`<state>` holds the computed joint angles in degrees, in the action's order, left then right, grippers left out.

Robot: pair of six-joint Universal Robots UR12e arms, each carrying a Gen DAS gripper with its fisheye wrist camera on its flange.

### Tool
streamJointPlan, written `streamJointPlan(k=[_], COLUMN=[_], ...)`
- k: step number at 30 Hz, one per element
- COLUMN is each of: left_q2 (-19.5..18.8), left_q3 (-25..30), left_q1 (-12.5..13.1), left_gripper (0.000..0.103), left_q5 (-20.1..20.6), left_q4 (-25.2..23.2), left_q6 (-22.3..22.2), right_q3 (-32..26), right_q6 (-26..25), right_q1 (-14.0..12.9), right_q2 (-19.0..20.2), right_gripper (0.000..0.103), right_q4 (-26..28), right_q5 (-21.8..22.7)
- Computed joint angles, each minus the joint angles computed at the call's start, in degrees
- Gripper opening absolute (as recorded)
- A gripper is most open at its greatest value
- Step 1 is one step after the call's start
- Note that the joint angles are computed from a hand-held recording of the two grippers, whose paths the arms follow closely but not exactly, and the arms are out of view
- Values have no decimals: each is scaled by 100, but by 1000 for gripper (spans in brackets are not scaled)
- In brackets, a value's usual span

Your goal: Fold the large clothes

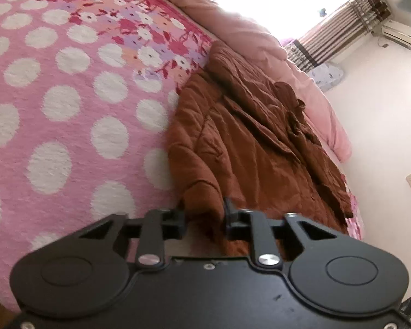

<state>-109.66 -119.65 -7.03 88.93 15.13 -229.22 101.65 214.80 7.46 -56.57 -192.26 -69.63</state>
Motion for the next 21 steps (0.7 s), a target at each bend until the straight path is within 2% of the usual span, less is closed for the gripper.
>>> streamJointPlan(k=[4, 12, 21], left_q2=[25, 54, -54], left_q3=[-6, 139, 628], left_q1=[23, 39, 168], left_gripper=[17, 15, 13], left_q5=[-56, -109, -210], left_q4=[128, 161, 88], left_q6=[-13, 109, 384], right_q3=[7, -84, -601], right_q6=[345, 825, 1083], right_q1=[-54, -120, -129], right_q2=[53, 120, 310], right_gripper=[16, 14, 12], right_q4=[-341, -700, -850], right_q5=[206, 477, 538])
